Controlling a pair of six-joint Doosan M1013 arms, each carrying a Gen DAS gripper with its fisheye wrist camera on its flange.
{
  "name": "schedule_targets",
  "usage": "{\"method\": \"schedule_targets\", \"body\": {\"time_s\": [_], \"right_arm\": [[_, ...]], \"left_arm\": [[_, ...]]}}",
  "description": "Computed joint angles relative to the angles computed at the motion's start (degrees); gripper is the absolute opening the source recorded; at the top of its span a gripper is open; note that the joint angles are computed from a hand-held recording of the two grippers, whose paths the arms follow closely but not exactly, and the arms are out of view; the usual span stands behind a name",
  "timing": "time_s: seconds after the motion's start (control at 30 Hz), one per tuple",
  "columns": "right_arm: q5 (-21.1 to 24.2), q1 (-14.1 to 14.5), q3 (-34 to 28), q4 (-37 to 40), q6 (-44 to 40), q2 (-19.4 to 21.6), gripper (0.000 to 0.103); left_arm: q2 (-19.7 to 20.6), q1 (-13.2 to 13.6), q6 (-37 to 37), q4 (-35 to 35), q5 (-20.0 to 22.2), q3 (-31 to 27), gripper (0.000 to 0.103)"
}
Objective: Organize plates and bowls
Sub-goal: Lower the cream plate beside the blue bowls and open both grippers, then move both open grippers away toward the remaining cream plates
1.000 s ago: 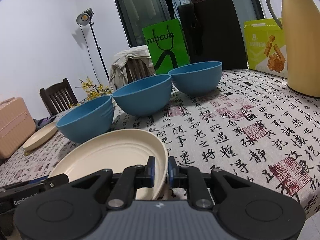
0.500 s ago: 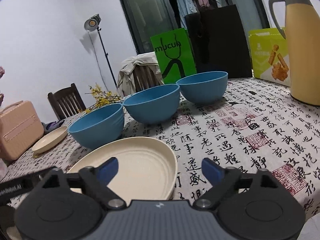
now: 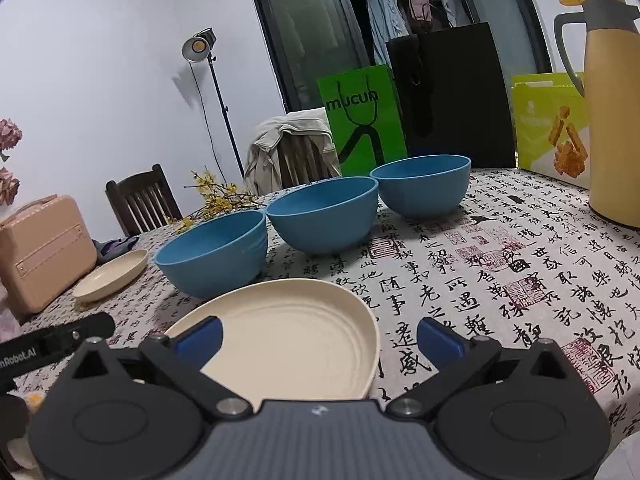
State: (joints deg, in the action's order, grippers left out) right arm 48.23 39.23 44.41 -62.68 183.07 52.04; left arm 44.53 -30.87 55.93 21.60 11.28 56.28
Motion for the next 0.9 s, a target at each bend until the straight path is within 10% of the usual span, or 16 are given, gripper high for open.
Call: {"method": "schedule_targets", "body": {"time_s": [0.9], "right_arm": [[0.6, 0.2, -5.0, 1.0, -3.0, 1.9, 0.103]], "left_arm": [[-1.0, 1.8, -8.9, 5.4, -0.2, 0.2, 0.103]]}}
